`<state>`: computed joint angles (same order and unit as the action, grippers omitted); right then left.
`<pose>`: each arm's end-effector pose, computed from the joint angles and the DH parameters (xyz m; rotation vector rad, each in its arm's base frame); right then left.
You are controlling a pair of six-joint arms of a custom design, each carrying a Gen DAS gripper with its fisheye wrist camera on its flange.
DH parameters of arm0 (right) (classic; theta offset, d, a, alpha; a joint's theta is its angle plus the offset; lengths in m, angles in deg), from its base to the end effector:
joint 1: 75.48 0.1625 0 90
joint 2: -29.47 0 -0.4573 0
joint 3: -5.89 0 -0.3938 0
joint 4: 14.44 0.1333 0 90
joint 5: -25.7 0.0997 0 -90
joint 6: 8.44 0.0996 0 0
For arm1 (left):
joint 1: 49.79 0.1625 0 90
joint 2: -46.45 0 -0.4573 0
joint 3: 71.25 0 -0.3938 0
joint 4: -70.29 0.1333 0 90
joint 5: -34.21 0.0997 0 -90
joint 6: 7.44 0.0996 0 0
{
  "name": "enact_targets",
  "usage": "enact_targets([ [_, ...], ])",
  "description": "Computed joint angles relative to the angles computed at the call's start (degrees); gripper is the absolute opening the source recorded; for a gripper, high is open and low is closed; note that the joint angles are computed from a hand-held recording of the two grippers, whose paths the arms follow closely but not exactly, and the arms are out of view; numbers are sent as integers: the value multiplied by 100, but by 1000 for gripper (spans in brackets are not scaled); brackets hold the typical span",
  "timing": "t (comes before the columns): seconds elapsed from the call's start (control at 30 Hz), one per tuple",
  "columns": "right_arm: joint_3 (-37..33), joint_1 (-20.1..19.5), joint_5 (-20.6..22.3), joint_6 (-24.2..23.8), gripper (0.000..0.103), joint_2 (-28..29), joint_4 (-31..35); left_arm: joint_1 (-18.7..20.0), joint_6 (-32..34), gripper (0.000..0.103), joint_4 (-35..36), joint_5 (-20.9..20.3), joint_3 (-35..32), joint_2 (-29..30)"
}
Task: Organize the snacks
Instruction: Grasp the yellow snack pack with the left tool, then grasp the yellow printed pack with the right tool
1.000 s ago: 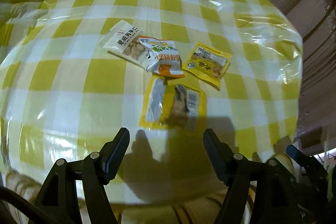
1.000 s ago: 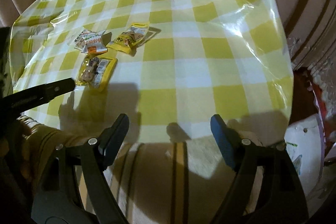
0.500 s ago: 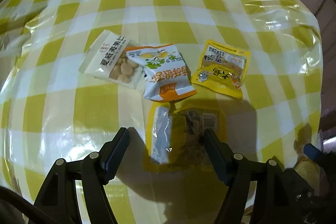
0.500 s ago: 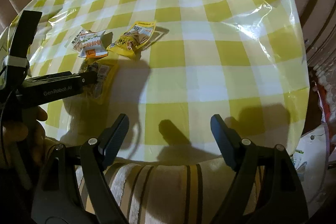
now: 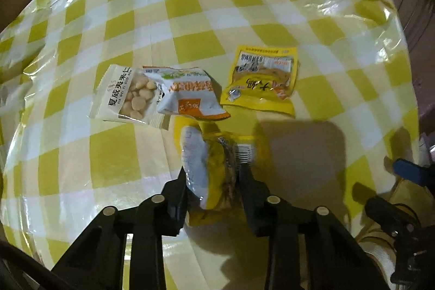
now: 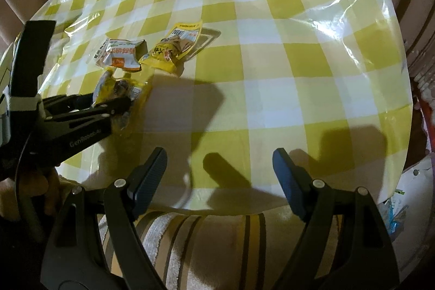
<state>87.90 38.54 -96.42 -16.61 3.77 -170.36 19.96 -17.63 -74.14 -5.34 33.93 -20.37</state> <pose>0.3758 -0.6459 -0.0334 0.6581 -2.5071 0.3186 -0.0113 -0.6377 0.3051 0.0492 2.2984 -0.5961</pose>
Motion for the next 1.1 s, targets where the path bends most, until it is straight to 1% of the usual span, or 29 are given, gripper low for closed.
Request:
enact_targets([
  [0.1, 17, -15, 61, 26, 82, -14, -2, 42, 114, 25, -520, -492, 180, -209],
  [0.13, 15, -18, 71, 37, 82, -14, 2, 51, 115, 21, -697, -636, 229, -260],
  [0.17, 15, -19, 80, 43, 82, -17, 3, 51, 125, 20, -804, -702, 277, -304],
  [0.33, -39, -15, 119, 50, 82, 3, 32, 57, 55, 19, -950, -841, 324, -327],
  [0.43, -166, 10, 114, -5, 82, 83, 42, 35, -4, 19, -1116, -932, 465, -449],
  [0.47, -244, 14, 145, -31, 82, 122, 88, 24, -35, 19, -1150, -958, 530, -507],
  [0.57, -493, -49, 468, 50, 82, 203, 323, 25, -117, 19, -1307, -1080, 698, -642],
  [0.73, -1033, -84, 634, 214, 82, 503, 520, 5, -232, 19, -1478, -1210, 954, -857],
  [0.83, -1419, -83, 718, 170, 82, 724, 753, 33, -267, 19, -1569, -1292, 1026, -923],
  [0.87, -1510, -73, 715, 81, 82, 782, 759, 49, -281, 19, -1579, -1318, 1034, -935],
  [0.97, -1800, -15, 716, -500, 82, 941, 869, 96, -297, 19, -1621, -1401, 1052, -964],
  [1.0, -1907, 15, 768, -924, 82, 1001, 893, 115, -305, 19, -1636, -1441, 1054, -969],
  [1.07, -2015, 62, 818, -1620, 82, 1078, 827, 134, -320, 19, -1647, -1478, 1060, -978],
  [1.1, -2070, 95, 832, -2106, 82, 1128, 735, 142, -321, 19, -1661, -1495, 1066, -985],
])
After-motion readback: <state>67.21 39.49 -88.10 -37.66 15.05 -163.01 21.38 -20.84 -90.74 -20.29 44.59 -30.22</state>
